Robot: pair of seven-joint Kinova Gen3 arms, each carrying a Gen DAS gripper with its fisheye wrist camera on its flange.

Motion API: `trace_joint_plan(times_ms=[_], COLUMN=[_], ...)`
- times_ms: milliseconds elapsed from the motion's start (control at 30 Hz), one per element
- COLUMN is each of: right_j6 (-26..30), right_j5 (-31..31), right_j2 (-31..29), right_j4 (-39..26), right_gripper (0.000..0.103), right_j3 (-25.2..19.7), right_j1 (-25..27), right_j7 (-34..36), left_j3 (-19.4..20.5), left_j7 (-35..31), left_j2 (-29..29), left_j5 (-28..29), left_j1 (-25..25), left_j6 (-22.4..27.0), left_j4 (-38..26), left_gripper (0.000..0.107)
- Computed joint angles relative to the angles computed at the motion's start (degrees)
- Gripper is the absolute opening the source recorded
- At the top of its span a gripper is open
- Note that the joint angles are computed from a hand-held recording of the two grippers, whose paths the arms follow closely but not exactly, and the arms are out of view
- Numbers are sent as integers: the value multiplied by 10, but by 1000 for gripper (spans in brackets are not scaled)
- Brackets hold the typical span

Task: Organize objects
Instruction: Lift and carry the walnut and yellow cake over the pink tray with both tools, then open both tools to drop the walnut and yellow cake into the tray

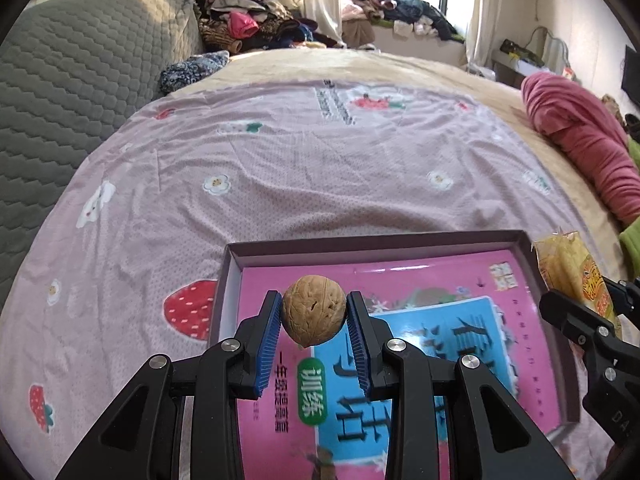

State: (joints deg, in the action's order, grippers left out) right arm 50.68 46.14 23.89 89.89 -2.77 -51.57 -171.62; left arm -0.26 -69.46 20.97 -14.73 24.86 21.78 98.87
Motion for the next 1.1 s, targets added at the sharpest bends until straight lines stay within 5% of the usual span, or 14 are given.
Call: trace_joint_plan(times_ms=[300,633,933,1000,1100], right_j6=[-36,-114,-67,-56,-45], right_j5=[-76,-145,-140,-140,-143], right_j2=[50,56,78,82,85], right_j4=[-26,-2,-34,-41,-49], right_gripper=[39,39,40,40,47], right_j3=[8,30,48,49,47], right_j1=[45,80,59,58,59], right_j7=[70,100,119,123,131], left_j3=[9,-17,-13,-16,-16], left_j7=[-18,2,-2,3,7], left_j2=[71,94,106,107,110], left_j5=[18,0,-3,-6,-9], left_j1=[-7,18,20,23,23], left_j6=[52,51,78,79,99], left_j4=[-71,-88,-110,-110,-120], left_gripper=[34,34,36,39,65])
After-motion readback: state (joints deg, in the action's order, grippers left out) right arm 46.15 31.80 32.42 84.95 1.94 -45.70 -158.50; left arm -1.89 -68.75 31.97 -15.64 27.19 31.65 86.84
